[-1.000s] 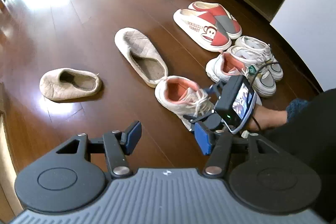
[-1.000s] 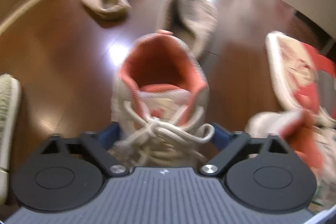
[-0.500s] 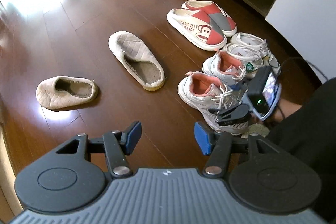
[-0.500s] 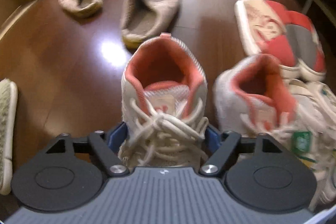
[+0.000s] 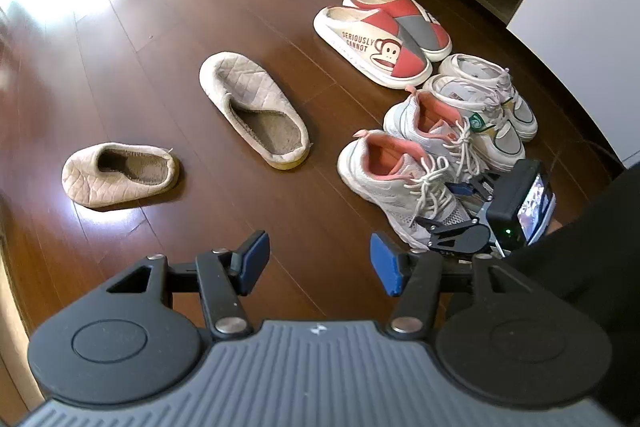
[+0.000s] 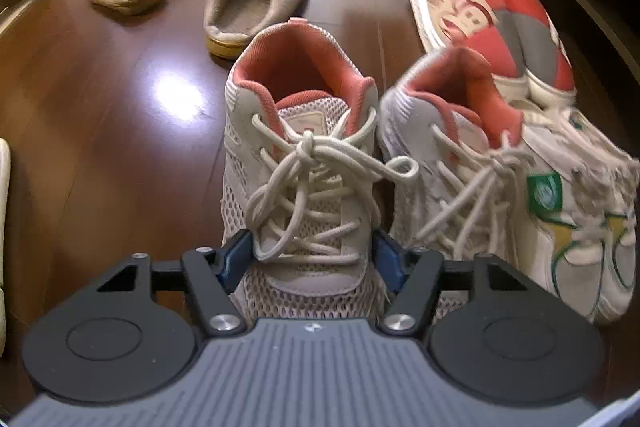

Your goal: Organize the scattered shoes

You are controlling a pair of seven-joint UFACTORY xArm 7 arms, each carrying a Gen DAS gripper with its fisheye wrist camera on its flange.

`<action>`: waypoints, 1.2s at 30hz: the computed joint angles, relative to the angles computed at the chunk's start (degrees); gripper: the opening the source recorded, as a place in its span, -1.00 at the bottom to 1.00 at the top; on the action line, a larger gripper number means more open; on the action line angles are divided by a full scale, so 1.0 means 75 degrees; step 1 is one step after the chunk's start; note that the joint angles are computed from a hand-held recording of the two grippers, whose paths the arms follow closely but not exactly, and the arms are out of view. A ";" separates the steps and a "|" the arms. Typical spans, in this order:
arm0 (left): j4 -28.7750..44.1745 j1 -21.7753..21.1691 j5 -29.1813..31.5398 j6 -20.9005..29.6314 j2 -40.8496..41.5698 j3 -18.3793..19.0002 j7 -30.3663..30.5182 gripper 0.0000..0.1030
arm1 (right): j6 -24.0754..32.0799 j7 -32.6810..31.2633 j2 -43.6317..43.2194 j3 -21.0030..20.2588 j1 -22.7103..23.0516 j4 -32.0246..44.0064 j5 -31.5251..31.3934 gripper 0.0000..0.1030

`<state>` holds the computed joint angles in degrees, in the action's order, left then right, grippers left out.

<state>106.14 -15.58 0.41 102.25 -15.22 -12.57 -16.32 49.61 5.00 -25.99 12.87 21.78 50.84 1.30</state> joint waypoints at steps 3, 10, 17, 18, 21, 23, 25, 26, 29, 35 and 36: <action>-0.0061 0.0002 0.0023 0.0003 -0.0018 0.0009 0.0027 0.17 | 0.0262 0.0324 0.0129 0.0046 -0.0073 0.0190 0.0003 0.16; -0.0955 0.0153 -0.0516 -0.0676 -0.0277 0.0287 -0.0492 0.36 | 0.0490 -0.0143 0.0309 -0.0761 0.0006 0.0707 0.1475 0.39; -0.3128 0.0393 -0.0891 -0.3550 -0.0139 0.0479 -0.1262 0.36 | -0.1022 -0.0142 -0.0015 -0.0845 -0.0611 0.0921 0.1423 0.69; -0.3491 0.0432 -0.0925 -0.4134 -0.0033 0.0492 -0.1502 0.36 | -0.1119 -0.0064 0.0074 -0.0834 -0.0738 0.1045 0.1276 0.70; -0.3931 0.0429 -0.1034 -0.4865 0.0301 0.0605 -0.1707 0.35 | -0.1256 0.0035 0.0437 -0.0889 -0.1052 0.1442 0.0885 0.71; -0.4045 0.0403 -0.1139 -0.4750 0.0396 0.0746 -0.1398 0.36 | -0.1261 -0.0227 0.0651 -0.1013 -0.1050 0.1623 0.0873 0.71; -0.4161 0.0432 -0.1052 -0.4407 0.0247 0.0848 -0.1028 0.36 | -0.1140 -0.1234 0.1059 -0.1284 -0.0778 0.1991 0.1222 0.66; -0.4248 0.0479 -0.0933 -0.4170 0.0097 0.0902 -0.0826 0.36 | -0.1099 -0.1730 0.1311 -0.1329 -0.0667 0.2223 0.1394 0.64; -0.4611 0.0736 -0.0532 -0.3774 -0.0474 0.1049 -0.0482 0.35 | -0.1085 -0.2794 0.2075 -0.1190 -0.0497 0.2946 0.1795 0.61; -0.5775 0.1382 0.0558 -0.4072 -0.1637 0.1406 0.0762 0.36 | -0.0623 -0.2691 0.4087 -0.0422 -0.0171 0.5205 0.2111 0.65; -0.6075 0.1450 0.0848 -0.4246 -0.1844 0.1464 0.1286 0.36 | -0.0535 -0.2428 0.4467 -0.0297 -0.0038 0.5656 0.1910 0.67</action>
